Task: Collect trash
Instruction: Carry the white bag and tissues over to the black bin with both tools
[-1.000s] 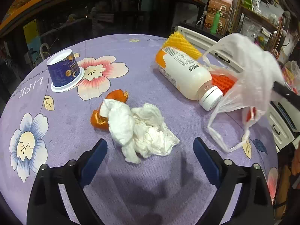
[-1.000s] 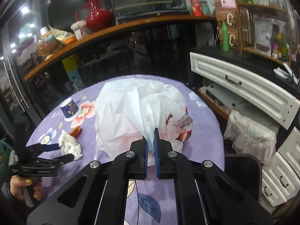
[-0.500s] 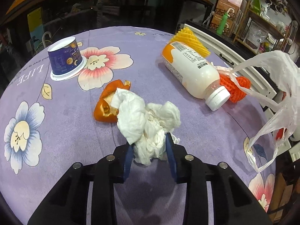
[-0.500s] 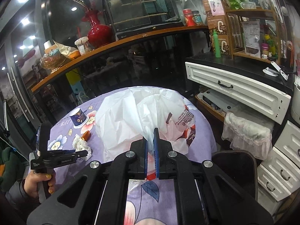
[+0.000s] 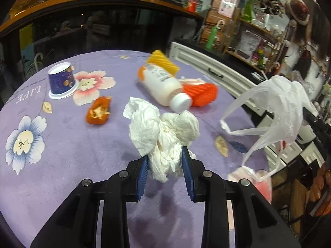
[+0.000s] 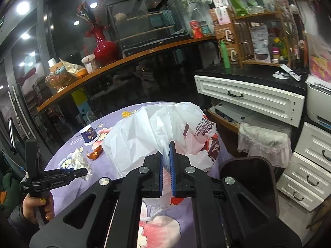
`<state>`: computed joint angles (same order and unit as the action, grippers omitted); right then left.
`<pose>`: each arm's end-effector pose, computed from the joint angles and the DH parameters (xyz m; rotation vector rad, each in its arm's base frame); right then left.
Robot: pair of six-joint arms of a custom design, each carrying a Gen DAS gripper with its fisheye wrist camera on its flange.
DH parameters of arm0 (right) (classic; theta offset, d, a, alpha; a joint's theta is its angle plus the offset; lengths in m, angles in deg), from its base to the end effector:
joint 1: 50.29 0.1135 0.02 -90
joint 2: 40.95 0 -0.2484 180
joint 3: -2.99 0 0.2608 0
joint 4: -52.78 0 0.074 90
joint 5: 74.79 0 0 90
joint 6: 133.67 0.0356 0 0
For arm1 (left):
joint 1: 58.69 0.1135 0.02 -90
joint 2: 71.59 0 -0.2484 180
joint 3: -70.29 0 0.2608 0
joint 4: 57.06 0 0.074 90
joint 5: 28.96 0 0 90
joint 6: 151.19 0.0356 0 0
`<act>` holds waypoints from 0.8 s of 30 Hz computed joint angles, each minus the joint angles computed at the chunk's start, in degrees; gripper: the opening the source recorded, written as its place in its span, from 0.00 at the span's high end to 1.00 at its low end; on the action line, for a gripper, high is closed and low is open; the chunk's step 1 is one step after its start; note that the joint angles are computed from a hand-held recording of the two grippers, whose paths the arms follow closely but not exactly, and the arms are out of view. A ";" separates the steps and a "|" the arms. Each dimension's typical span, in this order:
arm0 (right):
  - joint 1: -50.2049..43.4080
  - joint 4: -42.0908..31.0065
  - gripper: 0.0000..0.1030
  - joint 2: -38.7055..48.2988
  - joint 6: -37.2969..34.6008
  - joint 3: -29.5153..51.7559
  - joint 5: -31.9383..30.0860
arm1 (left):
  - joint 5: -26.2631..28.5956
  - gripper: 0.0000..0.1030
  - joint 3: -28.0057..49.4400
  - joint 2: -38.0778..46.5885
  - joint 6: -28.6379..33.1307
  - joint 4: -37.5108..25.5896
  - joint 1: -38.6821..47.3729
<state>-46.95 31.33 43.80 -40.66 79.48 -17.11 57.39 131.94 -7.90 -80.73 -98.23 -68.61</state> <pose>0.3441 0.0391 0.2718 -0.3486 2.0360 0.6549 0.2470 -0.0409 0.2519 -0.2274 2.3192 -0.1845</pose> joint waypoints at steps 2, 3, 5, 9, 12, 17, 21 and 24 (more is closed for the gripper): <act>-1.57 0.15 0.94 -1.52 -0.37 -1.60 -0.43 | -0.76 0.70 0.38 0.16 -0.64 0.35 -2.56; -2.27 0.03 0.94 -2.23 -0.54 -2.22 -0.62 | -1.06 0.70 0.65 0.43 -1.07 0.80 -4.19; -4.16 -0.42 0.94 -3.54 -0.86 -3.34 -1.50 | -1.77 0.70 1.54 1.47 -1.65 1.68 -7.38; -9.32 -1.46 0.94 -6.42 -2.15 -5.69 -3.29 | -3.13 0.70 3.57 4.16 -1.86 3.46 -12.72; -13.05 -2.53 0.94 -6.93 -3.27 -5.90 -4.35 | -3.64 0.70 5.84 7.31 -1.63 4.97 -16.03; -18.34 -3.78 0.94 -5.88 -5.48 -5.86 -5.30 | -3.64 0.70 10.10 12.88 -1.67 6.93 -20.17; -20.25 -3.98 0.94 -2.20 -7.15 -4.88 -4.31 | -2.80 0.70 13.85 17.85 -2.04 7.73 -22.90; -20.46 -3.23 0.94 1.25 -8.07 -4.01 -2.81 | -2.53 0.70 16.05 20.55 -2.05 7.84 -24.56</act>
